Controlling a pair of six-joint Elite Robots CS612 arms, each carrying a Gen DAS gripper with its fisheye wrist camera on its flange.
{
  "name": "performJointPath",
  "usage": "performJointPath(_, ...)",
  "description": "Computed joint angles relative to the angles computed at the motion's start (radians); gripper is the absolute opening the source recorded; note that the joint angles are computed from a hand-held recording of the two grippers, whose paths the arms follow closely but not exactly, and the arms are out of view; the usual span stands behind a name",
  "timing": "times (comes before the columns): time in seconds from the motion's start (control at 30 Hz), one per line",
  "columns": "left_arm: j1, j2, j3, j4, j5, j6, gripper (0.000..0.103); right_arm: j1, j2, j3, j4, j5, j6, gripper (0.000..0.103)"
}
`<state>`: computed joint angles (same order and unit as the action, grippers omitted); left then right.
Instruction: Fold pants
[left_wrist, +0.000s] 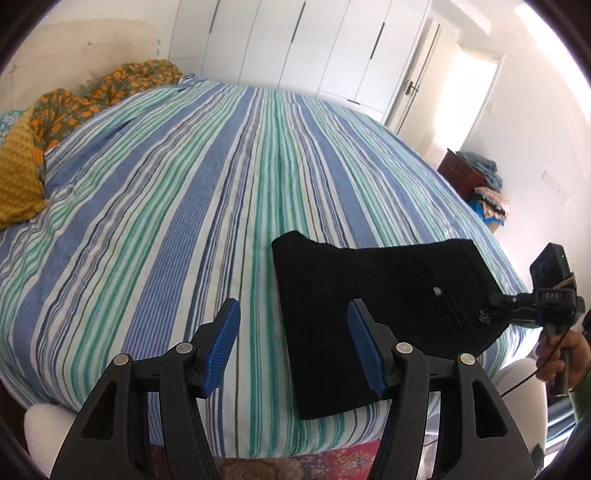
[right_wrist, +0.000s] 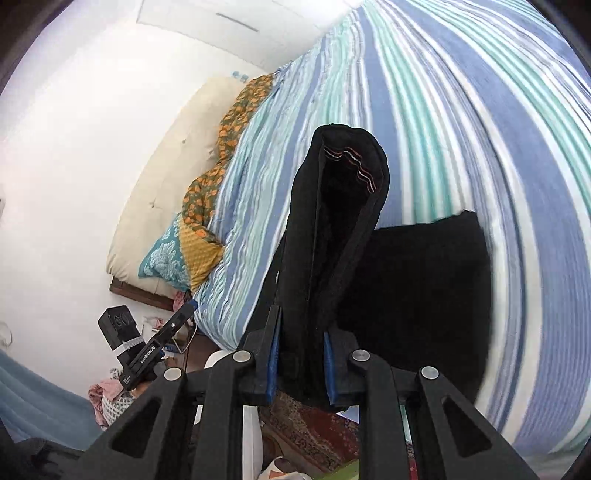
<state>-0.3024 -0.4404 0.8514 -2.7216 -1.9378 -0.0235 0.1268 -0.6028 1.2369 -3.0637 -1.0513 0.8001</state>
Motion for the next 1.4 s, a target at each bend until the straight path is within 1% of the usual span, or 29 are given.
performJointPath(0.1,-0.012,-0.006,0.017,0.027,0.007,0.041,0.063,-0.019,-0.015,0.079,0.012,-0.043,0.052,0.020)
performJointPath(0.17,-0.025,-0.010,0.023,0.056,0.043,0.087,0.063,-0.026,-0.008,0.105,0.035,-0.055,0.082,0.021)
performJointPath(0.23,-0.037,-0.017,0.033,0.069,0.087,0.126,0.063,-0.026,-0.004,0.110,0.049,-0.083,0.081,0.033)
performJointPath(0.27,-0.039,-0.023,0.041,0.065,0.095,0.134,0.063,-0.025,-0.006,0.108,0.046,-0.093,0.088,0.040)
performJointPath(0.3,-0.041,-0.028,0.047,0.057,0.097,0.138,0.063,-0.033,-0.014,0.111,0.064,-0.098,0.077,0.051)
performJointPath(0.33,-0.043,-0.030,0.047,0.050,0.095,0.140,0.063,-0.029,-0.026,0.100,0.116,-0.140,0.046,0.055)
performJointPath(0.37,-0.045,-0.032,0.049,0.045,0.095,0.142,0.063,-0.021,-0.039,0.090,0.159,-0.211,-0.004,0.057)
performJointPath(0.4,-0.049,-0.031,0.047,0.045,0.096,0.146,0.063,-0.010,-0.052,0.077,0.193,-0.293,-0.058,0.057)
performJointPath(0.43,-0.054,-0.030,0.043,0.053,0.100,0.153,0.063,-0.004,-0.062,0.065,0.202,-0.345,-0.103,0.057)
performJointPath(0.47,-0.059,-0.028,0.037,0.067,0.104,0.163,0.063,-0.002,-0.066,0.052,0.187,-0.361,-0.133,0.057)
performJointPath(0.53,-0.072,-0.025,0.033,0.101,0.115,0.192,0.063,-0.003,-0.056,0.018,0.133,-0.342,-0.181,0.057)
performJointPath(0.6,-0.084,-0.021,0.031,0.134,0.139,0.216,0.063,0.000,-0.027,-0.038,0.100,-0.302,-0.222,0.057)
performJointPath(0.63,-0.089,-0.017,0.026,0.162,0.149,0.226,0.063,0.000,-0.010,-0.065,0.095,-0.281,-0.229,0.057)
performJointPath(0.67,-0.093,-0.012,0.019,0.189,0.155,0.234,0.062,0.002,0.011,-0.096,0.102,-0.265,-0.223,0.057)
performJointPath(0.7,-0.095,-0.012,0.025,0.191,0.163,0.235,0.062,0.006,0.035,-0.132,0.127,-0.265,-0.208,0.057)
performJointPath(0.73,-0.097,-0.013,0.033,0.182,0.172,0.237,0.063,0.009,0.054,-0.159,0.178,-0.283,-0.197,0.057)
performJointPath(0.77,-0.099,-0.017,0.044,0.169,0.177,0.241,0.063,0.011,0.068,-0.181,0.263,-0.312,-0.188,0.050)
performJointPath(0.8,-0.101,-0.022,0.053,0.159,0.187,0.246,0.063,0.010,0.077,-0.188,0.325,-0.315,-0.175,0.039)
performJointPath(0.83,-0.102,-0.026,0.061,0.152,0.195,0.250,0.063,0.011,0.078,-0.177,0.346,-0.323,-0.164,0.034)
performJointPath(0.9,-0.101,-0.029,0.065,0.149,0.194,0.244,0.063,0.019,0.064,-0.138,0.286,-0.359,-0.155,0.033)
performJointPath(0.97,-0.099,-0.029,0.064,0.153,0.191,0.235,0.063,0.033,0.040,-0.116,0.276,-0.418,-0.169,0.034)
performJointPath(1.03,-0.099,-0.029,0.064,0.153,0.189,0.230,0.063,0.048,0.014,-0.092,0.255,-0.465,-0.217,0.034)
performJointPath(1.1,-0.100,-0.030,0.066,0.153,0.193,0.229,0.063,0.063,-0.021,-0.052,0.227,-0.492,-0.265,0.034)
performJointPath(1.17,-0.101,-0.031,0.068,0.150,0.196,0.226,0.063,0.072,-0.049,-0.012,0.197,-0.479,-0.292,0.034)
performJointPath(1.27,-0.101,-0.029,0.067,0.147,0.198,0.226,0.063,0.086,-0.074,0.033,0.190,-0.454,-0.305,0.035)
performJointPath(1.33,-0.102,-0.027,0.065,0.150,0.198,0.227,0.064,0.099,-0.066,0.029,0.233,-0.469,-0.305,0.035)
performJointPath(1.37,-0.102,-0.028,0.066,0.153,0.200,0.231,0.065,0.104,-0.061,0.023,0.277,-0.488,-0.306,0.035)
performJointPath(1.4,-0.102,-0.029,0.069,0.155,0.202,0.238,0.065,0.105,-0.050,0.013,0.310,-0.491,-0.300,0.035)
